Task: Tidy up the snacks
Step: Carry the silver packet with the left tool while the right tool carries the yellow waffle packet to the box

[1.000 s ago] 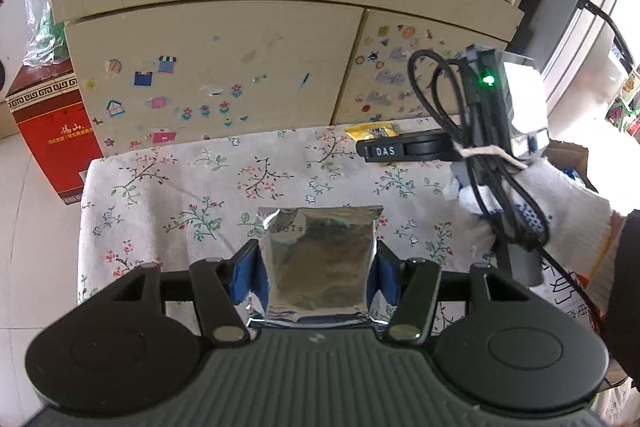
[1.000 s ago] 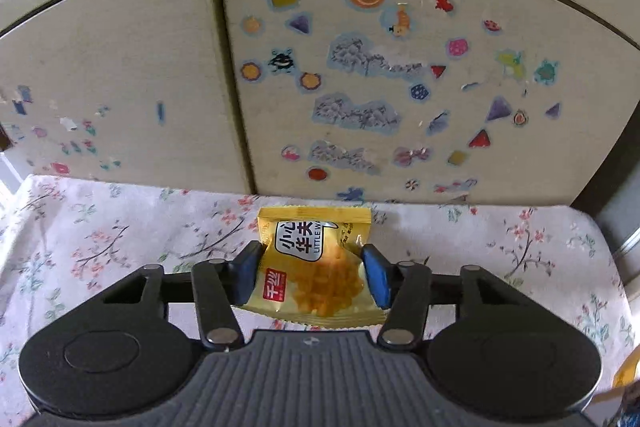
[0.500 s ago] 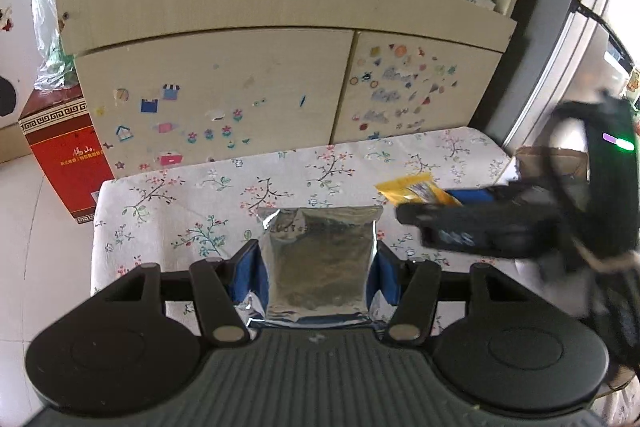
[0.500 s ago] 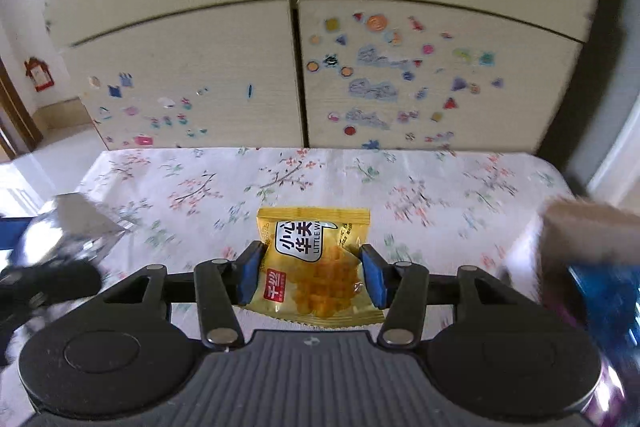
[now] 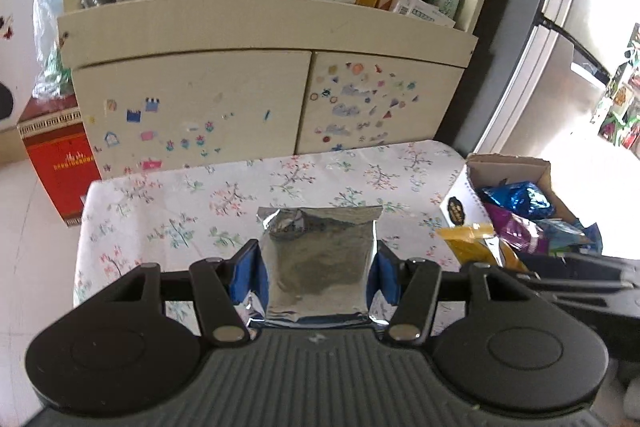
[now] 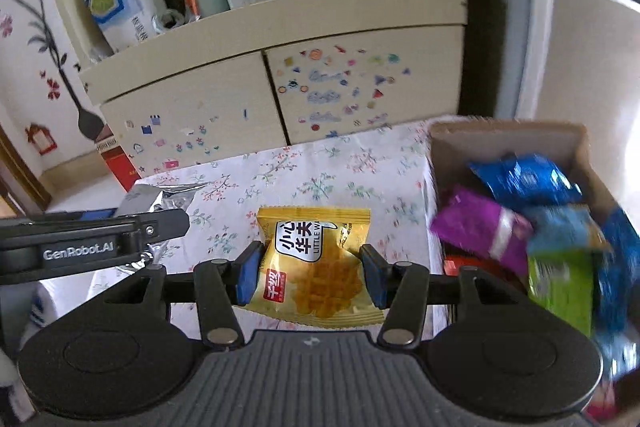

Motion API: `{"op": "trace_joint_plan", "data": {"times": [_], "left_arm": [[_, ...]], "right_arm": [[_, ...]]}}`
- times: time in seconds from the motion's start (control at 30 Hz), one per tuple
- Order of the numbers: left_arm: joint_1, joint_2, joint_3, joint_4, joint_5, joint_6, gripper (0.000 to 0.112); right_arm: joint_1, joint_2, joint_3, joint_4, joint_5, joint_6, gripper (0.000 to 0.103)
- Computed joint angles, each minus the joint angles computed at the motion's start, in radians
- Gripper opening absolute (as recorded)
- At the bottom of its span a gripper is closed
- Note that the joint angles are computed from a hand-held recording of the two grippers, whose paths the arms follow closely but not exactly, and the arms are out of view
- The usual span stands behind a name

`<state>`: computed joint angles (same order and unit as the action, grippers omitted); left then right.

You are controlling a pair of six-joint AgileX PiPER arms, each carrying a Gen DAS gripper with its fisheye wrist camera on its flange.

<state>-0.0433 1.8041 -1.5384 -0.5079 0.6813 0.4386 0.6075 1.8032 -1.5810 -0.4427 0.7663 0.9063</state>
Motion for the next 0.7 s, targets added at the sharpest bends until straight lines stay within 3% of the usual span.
{"op": "trace_joint_plan", "data": {"times": [0.3,0.7], "left_arm": [[-0.036,-0.041,0.073,0.01,-0.007,0.003,0.058],[-0.063,-0.059,0.084,-0.047,-0.012,0.044,0.058]], "right_arm": [[0.021,-0.038,0.042,-0.07,0.042,0.085,0.059],[0.004,-0.143,0.146,-0.132,0.026,0.184,0.059]]}}
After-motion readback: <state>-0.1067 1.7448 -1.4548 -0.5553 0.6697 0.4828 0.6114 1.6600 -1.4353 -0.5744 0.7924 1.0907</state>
